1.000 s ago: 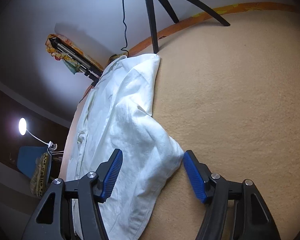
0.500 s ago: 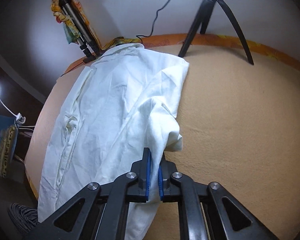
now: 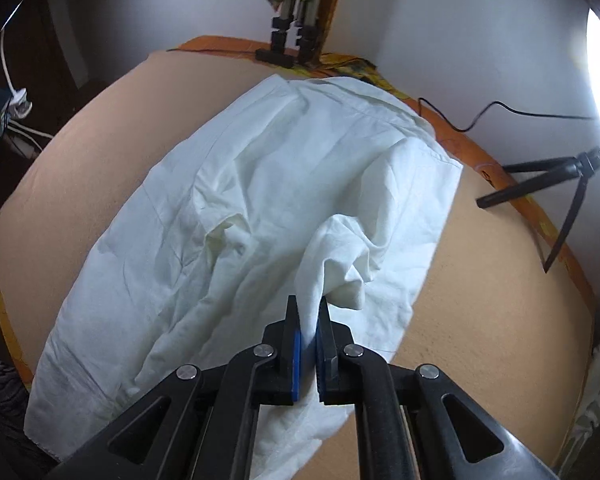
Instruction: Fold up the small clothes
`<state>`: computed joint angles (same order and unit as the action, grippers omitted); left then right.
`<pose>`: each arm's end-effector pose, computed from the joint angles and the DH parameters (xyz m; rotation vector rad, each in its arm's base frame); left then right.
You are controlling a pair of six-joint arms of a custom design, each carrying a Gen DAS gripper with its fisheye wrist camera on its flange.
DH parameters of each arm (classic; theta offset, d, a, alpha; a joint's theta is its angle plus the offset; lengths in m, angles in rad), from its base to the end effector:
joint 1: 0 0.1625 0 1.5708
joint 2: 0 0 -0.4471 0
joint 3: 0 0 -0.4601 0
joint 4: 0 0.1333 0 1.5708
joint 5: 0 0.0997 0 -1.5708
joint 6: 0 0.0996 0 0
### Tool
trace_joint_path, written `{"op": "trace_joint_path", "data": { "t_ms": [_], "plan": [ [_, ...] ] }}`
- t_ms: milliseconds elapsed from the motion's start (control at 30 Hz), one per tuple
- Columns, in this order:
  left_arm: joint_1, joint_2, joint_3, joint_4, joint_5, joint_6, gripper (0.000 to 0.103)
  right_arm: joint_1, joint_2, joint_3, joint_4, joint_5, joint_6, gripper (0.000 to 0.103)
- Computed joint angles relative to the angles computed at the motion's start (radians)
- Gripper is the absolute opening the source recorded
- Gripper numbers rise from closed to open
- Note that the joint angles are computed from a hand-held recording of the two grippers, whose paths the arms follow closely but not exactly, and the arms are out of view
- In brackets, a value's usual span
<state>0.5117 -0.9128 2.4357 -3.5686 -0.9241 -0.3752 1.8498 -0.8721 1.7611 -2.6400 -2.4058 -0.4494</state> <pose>-0.2719 -0.3744 0.0316 0.7111 2.6621 -1.1058 0.2465 -0.6446 0.0997 0.7309 -2.1754 0.1199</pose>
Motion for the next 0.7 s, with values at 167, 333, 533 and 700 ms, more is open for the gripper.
{"op": "trace_joint_path", "data": {
  "t_ms": [167, 333, 533, 700],
  "plan": [
    [0.006, -0.017, 0.024, 0.011, 0.025, -0.036, 0.005, -0.005, 0.068, -0.024, 0.003, -0.020, -0.017, 0.003],
    [0.008, -0.011, 0.027, 0.032, 0.031, -0.063, 0.005, -0.010, 0.090, -0.026, -0.009, -0.024, -0.029, 0.003],
    [-0.004, -0.030, 0.027, 0.086, 0.049, -0.078, 0.007, -0.035, 0.032, -0.025, 0.069, 0.133, 0.040, 0.030],
    [-0.046, -0.103, 0.059, 0.143, 0.084, -0.071, 0.011, -0.077, -0.119, 0.061, 0.027, 0.398, 0.076, 0.033]
  ]
}}
